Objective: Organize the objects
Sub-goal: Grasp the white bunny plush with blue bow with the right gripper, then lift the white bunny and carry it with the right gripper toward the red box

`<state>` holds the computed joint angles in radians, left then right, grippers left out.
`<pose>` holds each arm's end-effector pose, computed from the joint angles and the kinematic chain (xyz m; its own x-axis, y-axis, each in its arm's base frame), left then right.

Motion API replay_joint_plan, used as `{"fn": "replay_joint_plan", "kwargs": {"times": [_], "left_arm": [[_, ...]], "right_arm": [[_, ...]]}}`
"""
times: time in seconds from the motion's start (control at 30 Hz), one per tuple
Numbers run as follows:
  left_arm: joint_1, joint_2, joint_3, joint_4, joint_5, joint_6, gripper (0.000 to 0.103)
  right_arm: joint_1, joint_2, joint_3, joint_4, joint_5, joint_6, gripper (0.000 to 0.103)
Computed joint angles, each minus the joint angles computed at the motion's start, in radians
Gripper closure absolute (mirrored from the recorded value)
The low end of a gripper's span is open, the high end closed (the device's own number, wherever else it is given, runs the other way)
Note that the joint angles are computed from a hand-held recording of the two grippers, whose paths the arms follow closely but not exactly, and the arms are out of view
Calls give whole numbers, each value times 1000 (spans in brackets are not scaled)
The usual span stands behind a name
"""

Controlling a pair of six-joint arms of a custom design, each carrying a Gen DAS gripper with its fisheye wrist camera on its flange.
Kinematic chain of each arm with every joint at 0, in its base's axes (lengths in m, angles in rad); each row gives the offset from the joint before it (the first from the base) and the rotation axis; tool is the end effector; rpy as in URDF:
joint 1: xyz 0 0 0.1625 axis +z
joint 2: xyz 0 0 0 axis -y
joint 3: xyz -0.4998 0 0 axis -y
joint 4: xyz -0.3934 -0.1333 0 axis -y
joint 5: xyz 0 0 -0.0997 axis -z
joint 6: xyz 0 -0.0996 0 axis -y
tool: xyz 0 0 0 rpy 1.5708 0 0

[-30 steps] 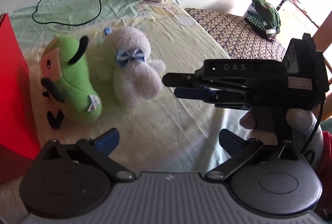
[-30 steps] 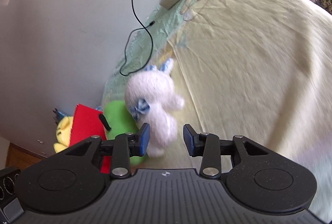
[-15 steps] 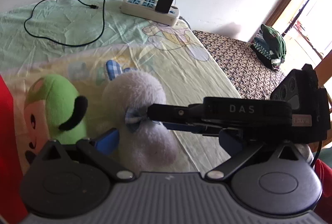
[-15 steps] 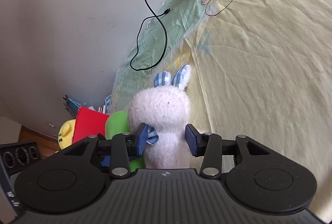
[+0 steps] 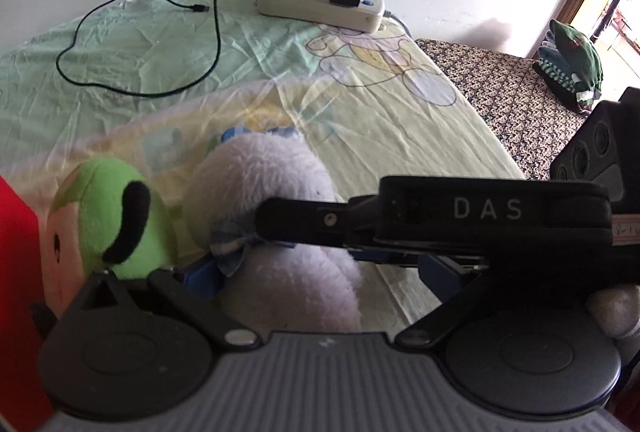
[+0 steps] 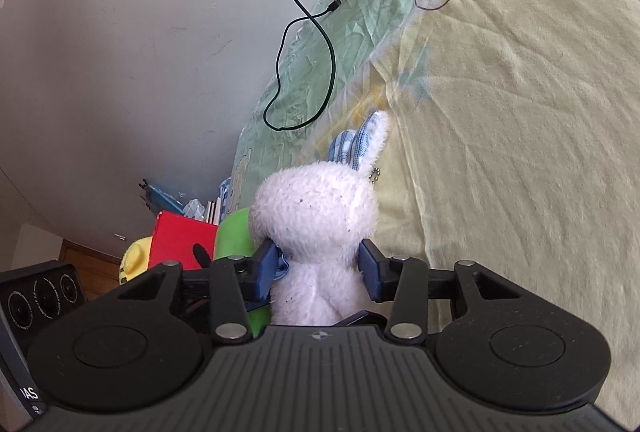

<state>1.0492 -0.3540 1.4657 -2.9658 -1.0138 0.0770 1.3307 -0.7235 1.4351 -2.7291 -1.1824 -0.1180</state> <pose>-0.2187 -0.7538 -0.0702 -0.7704 0.3580 -0.5276 0.5393 0.8073 -0.2397 -0.0247 -0.8199 0.1964 -0.9566 -0.0424 -0.2883 0.1026 0.8771 -0.4692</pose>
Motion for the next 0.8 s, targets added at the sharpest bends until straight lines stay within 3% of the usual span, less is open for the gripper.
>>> {"fn": "replay_joint_plan", "kwargs": {"times": [0.4, 0.8], "left_arm": [[-7, 3, -19, 47, 17, -21, 5], [-18, -13, 25, 36, -4, -27, 11]], "right_arm": [[-13, -15, 16, 26, 32, 46, 62], [-17, -66, 106, -38, 12, 53, 63]]}}
